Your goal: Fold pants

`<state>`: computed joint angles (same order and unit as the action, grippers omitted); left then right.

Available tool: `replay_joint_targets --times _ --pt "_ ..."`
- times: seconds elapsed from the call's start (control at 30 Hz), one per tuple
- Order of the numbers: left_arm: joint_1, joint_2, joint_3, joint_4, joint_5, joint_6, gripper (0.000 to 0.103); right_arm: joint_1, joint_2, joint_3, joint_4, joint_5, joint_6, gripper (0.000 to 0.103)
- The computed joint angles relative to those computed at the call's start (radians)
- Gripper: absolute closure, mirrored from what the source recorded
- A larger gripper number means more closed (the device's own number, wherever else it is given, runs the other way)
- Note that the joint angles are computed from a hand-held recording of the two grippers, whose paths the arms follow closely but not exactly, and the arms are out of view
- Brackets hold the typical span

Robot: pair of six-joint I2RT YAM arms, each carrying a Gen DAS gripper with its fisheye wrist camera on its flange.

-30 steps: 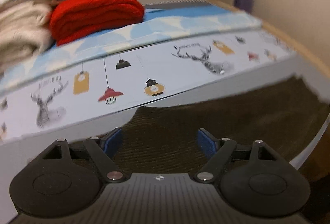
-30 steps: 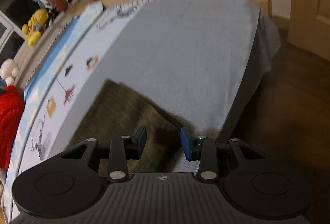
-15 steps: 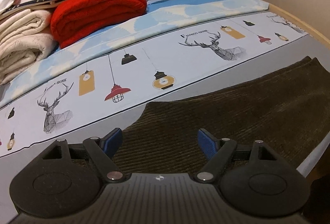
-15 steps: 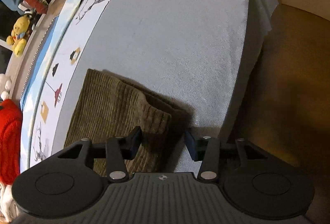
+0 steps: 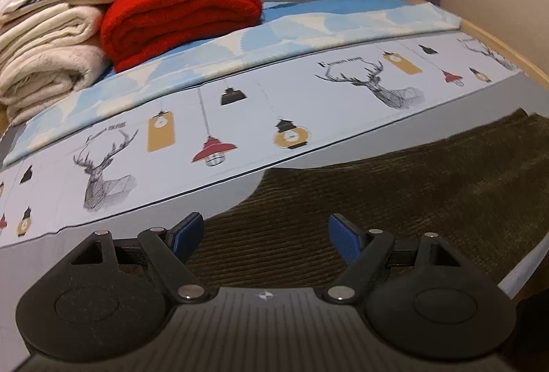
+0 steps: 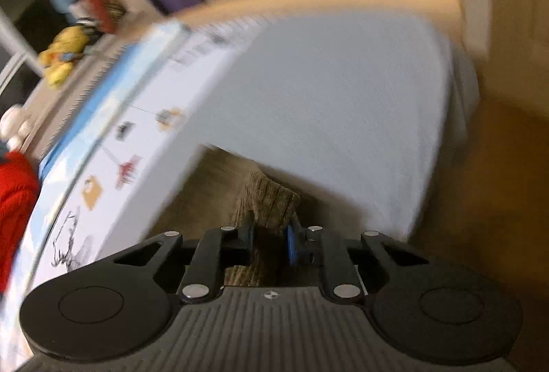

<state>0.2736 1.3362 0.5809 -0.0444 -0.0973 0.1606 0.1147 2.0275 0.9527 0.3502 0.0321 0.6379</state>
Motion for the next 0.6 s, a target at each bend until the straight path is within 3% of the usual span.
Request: replay_joint_targets --times 0.17,0.33,0.37,0.47,0.6 --pt "0.093 -0.050 -0.025 -0.015 0.044 0.031 0.019 0.389 -0.157 -0.085 0.242 0.271 -0.297 0.086" --pt "0.212 -0.076 -0.033 -0.040 0.090 0.055 0.019 0.744 -0.028 0.027 0.393 0.285 -0.601 0.086" --pt "0.231 -0.078 -0.031 -0.046 0.096 0.055 0.019 0.782 0.006 0.065 0.385 0.263 -0.608 0.086" --pt "0.282 -0.077 -0.012 -0.072 0.117 0.038 0.019 0.796 0.061 0.196 0.236 0.242 -0.479 0.086" --pt "0.299 -0.066 0.018 -0.106 0.141 0.017 0.019 0.720 0.049 0.223 0.161 0.205 -0.458 0.086"
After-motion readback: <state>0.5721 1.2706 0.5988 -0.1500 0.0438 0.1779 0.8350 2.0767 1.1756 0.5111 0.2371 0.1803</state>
